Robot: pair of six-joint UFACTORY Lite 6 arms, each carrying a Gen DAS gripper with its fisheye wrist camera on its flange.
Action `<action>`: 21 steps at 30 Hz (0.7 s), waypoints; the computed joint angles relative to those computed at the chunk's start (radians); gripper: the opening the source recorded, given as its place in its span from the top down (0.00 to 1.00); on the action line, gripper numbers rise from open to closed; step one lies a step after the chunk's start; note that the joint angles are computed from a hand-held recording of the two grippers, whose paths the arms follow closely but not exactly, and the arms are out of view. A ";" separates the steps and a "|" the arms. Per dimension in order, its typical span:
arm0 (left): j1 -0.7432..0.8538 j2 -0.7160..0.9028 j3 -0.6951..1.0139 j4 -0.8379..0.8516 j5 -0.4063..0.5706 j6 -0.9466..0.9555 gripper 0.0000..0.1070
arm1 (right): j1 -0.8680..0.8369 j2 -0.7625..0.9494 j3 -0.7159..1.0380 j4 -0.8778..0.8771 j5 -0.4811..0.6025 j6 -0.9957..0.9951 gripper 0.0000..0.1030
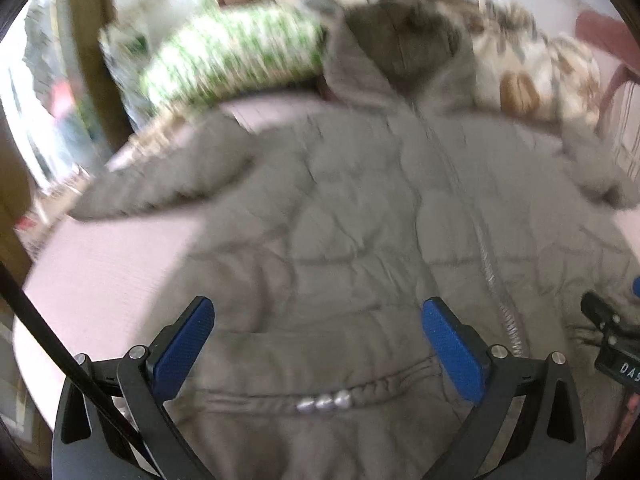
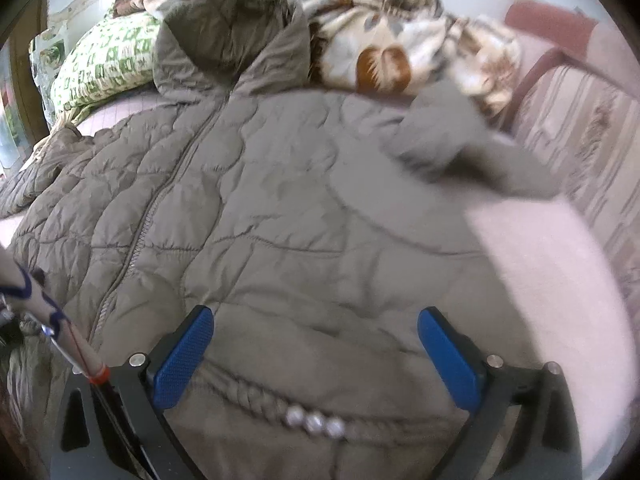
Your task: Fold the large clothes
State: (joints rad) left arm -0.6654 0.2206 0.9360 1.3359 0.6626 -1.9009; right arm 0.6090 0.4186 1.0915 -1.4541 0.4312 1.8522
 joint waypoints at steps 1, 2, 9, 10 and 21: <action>-0.031 -0.066 -0.033 -0.011 0.043 -0.008 0.04 | 0.012 -0.035 -0.031 -0.004 0.025 0.013 0.00; -0.052 -0.123 -0.059 -0.023 0.071 -0.013 0.04 | 0.023 -0.073 -0.063 -0.004 0.049 0.024 0.00; -0.193 -0.372 -0.120 -0.181 0.273 0.058 0.04 | 0.059 -0.238 -0.160 0.158 0.118 -0.105 0.00; -0.216 -0.396 -0.128 -0.195 0.301 0.066 0.04 | 0.067 -0.266 -0.179 0.174 0.130 -0.110 0.00; -0.495 -0.460 -0.144 -0.267 0.550 0.050 0.04 | 0.231 -0.491 -0.310 0.347 0.325 -0.150 0.00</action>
